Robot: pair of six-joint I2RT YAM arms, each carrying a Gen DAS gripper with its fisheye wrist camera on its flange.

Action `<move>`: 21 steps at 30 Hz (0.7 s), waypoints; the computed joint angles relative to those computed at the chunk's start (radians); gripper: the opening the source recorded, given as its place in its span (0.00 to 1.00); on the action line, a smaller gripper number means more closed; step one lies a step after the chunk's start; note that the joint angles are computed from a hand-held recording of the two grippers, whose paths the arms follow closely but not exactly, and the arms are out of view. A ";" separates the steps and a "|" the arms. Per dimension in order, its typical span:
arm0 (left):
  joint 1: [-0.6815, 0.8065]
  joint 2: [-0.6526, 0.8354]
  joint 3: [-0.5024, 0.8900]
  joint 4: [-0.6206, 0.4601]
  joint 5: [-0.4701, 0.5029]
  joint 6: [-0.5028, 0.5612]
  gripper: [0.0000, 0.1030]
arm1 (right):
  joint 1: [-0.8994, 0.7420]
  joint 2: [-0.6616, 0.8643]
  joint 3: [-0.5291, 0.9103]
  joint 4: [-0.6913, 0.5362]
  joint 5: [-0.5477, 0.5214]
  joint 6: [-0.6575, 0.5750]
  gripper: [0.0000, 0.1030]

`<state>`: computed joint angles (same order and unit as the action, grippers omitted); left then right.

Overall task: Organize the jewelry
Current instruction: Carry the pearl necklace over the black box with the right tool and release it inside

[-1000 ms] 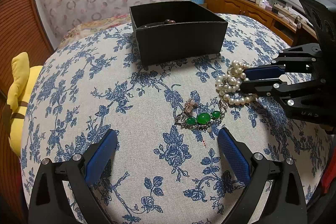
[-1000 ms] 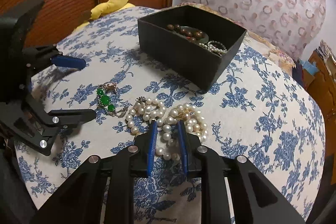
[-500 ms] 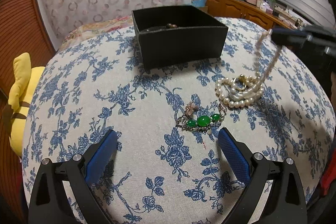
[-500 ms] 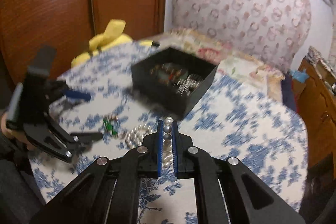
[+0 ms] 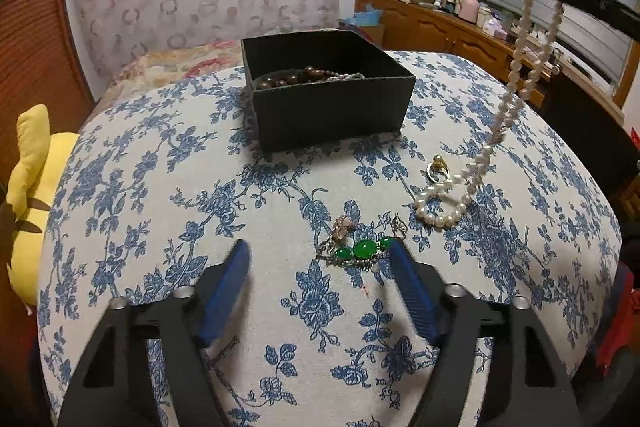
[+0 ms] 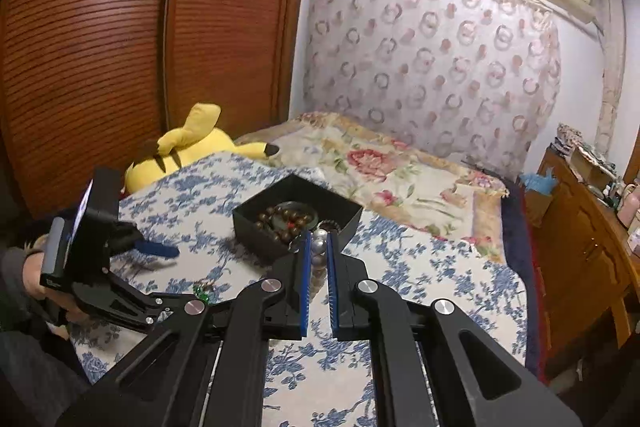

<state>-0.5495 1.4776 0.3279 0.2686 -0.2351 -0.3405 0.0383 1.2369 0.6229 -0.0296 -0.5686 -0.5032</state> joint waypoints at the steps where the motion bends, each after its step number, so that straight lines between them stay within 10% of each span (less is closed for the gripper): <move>1: 0.009 0.015 0.006 0.009 0.008 0.007 0.56 | -0.006 -0.007 0.002 -0.004 -0.005 0.000 0.08; 15: 0.096 0.116 0.080 0.040 0.160 0.072 0.08 | -0.016 -0.005 -0.014 -0.005 0.002 -0.018 0.08; 21: 0.125 0.057 0.054 0.041 0.199 0.074 0.06 | -0.012 0.002 -0.018 0.009 0.005 -0.012 0.08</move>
